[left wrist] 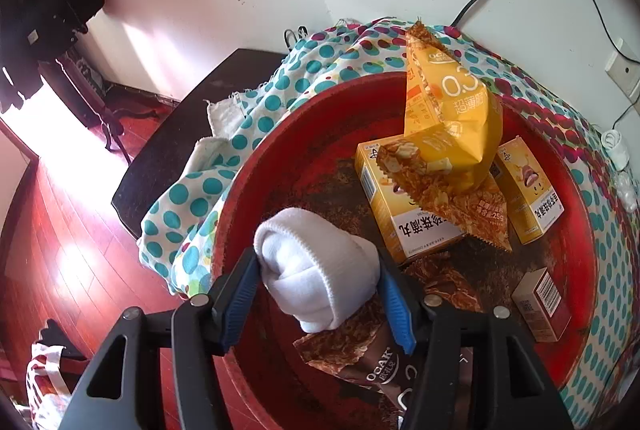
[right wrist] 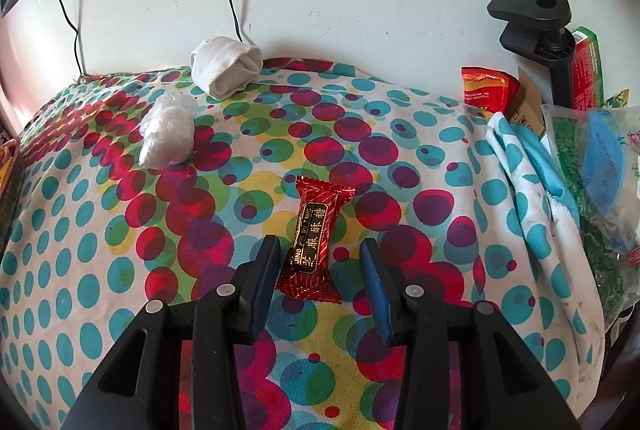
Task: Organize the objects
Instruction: 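Lower the white sock into the red tray and open the left tool, then withdraw the left tool from the red tray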
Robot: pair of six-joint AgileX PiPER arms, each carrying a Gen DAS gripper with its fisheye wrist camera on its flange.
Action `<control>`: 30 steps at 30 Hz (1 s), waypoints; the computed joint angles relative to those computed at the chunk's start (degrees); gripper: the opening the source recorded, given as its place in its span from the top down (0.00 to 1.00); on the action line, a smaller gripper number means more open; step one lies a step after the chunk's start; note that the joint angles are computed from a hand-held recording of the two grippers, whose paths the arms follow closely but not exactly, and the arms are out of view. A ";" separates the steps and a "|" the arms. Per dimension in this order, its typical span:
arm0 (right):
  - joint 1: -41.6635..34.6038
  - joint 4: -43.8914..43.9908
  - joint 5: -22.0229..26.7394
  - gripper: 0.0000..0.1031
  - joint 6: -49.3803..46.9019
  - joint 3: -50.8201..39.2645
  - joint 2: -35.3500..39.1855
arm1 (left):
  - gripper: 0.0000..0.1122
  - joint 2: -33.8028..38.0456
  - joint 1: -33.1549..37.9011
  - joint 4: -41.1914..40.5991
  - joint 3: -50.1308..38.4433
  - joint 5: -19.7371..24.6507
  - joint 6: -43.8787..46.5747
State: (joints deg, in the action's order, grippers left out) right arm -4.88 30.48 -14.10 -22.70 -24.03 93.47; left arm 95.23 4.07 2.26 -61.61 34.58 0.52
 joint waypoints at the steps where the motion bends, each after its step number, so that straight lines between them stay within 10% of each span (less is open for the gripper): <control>1: 0.40 0.47 -0.21 0.61 -0.18 -0.08 0.18 | 0.45 -0.21 -0.04 -0.24 0.19 -0.28 0.37; 16: -0.46 0.84 0.11 0.59 -1.14 -0.20 0.06 | 0.44 -11.93 -5.76 2.59 8.65 -2.75 -3.99; 30: -2.84 2.29 0.61 0.47 -3.27 0.34 -0.82 | 0.44 -16.71 -40.55 32.78 18.54 -9.56 -43.05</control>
State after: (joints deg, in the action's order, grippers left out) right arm -7.72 32.78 -13.48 -25.96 -23.69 92.65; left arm 78.52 -36.48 35.04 -43.06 25.01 -42.52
